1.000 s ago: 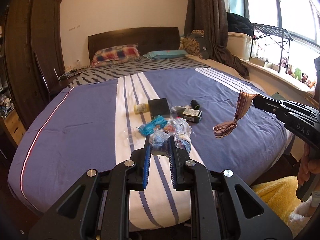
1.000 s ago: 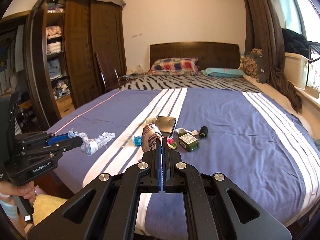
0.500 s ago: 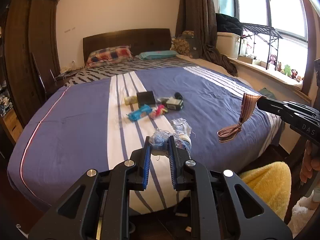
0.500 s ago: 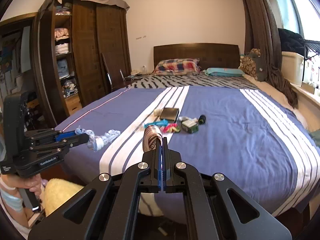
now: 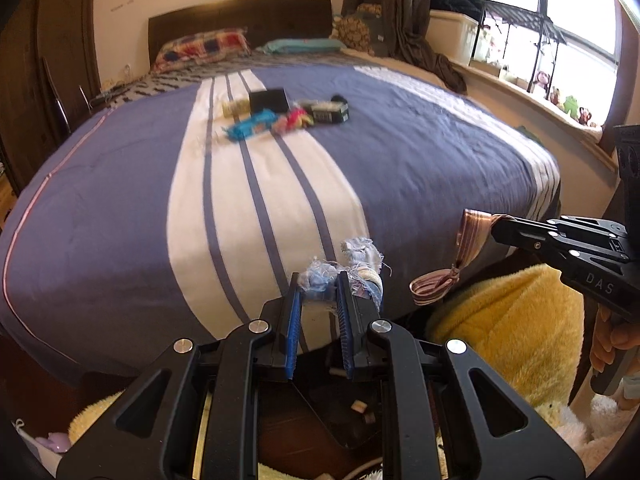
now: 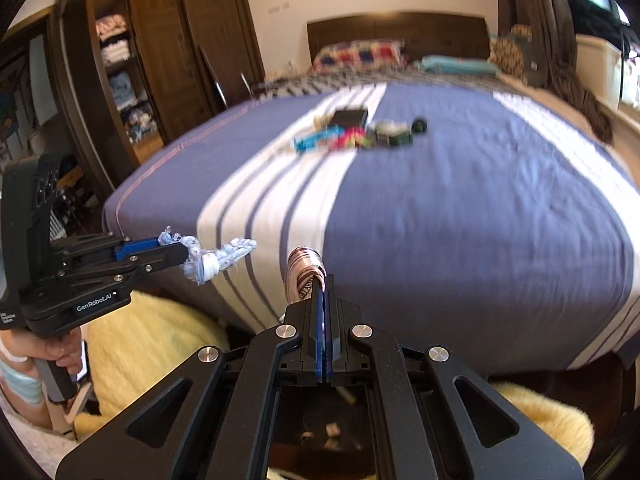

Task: Collect trash
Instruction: 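Lift both held items and lower them over the black trash bin, then open both tools to drop the plastic and ribbon into the bin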

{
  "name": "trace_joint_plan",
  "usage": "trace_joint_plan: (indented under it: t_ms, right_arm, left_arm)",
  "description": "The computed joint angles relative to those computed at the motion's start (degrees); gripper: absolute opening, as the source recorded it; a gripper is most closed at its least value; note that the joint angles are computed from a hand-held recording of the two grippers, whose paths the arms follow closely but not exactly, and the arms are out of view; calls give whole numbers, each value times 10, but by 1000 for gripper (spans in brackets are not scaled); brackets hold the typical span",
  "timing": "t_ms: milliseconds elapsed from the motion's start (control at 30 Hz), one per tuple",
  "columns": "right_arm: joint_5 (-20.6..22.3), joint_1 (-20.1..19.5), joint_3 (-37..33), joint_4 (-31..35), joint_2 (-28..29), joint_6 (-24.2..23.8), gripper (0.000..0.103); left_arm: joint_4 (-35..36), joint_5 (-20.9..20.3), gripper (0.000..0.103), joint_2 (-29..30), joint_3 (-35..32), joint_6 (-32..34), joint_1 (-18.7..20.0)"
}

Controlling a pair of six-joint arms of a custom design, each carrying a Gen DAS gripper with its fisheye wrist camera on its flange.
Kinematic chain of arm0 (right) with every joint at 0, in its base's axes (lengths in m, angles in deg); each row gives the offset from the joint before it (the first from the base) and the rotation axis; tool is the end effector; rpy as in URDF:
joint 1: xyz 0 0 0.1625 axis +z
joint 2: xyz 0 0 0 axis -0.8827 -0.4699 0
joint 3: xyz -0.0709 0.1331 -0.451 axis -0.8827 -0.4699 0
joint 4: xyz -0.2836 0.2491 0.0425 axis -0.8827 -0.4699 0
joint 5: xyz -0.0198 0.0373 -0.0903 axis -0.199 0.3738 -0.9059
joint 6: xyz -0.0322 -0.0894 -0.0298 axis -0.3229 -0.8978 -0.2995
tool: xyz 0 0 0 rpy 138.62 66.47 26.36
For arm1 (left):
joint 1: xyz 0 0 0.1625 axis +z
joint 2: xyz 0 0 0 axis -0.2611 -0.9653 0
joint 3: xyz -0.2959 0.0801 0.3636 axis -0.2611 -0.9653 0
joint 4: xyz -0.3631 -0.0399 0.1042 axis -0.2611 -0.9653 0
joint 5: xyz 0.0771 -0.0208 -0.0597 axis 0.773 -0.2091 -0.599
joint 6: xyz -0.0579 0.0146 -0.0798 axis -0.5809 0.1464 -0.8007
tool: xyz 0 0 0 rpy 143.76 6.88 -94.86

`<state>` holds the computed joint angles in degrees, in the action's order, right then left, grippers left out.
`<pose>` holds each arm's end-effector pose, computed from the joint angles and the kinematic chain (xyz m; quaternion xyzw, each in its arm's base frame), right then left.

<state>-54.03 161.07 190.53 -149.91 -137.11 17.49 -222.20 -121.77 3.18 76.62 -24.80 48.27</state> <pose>0.2075 -0.5516 0.3056 0.3649 -0.8875 0.2433 0.1415 -0.3735 -0.5034 0.1375 0.1535 0.8626 -0.3483 0.3332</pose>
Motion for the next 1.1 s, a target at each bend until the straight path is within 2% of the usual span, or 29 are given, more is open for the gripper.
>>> trace_joint_plan:
  t_ms: [233, 433, 733, 933, 1033, 1100]
  right_arm:
    - [-38, -19, 9, 24, 31, 8, 2]
    - [-68, -34, 7, 47, 63, 20, 2]
    - [-111, -54, -8, 96, 109, 58, 2]
    - [-137, -57, -24, 127, 134, 79, 2]
    - [-140, -60, -27, 142, 135, 82, 5]
    - [-141, -58, -34, 150, 140, 89, 6]
  left_arm:
    - [-1, -59, 16, 27, 5, -12, 37]
    - [-17, -125, 16, 47, 10, -17, 78]
    - [-3, -205, 16, 83, -3, -28, 132]
    - [16, -234, 18, 101, -19, -27, 151]
    - [16, -243, 18, 105, -20, -30, 154]
    - [21, -246, 21, 107, -23, -32, 158]
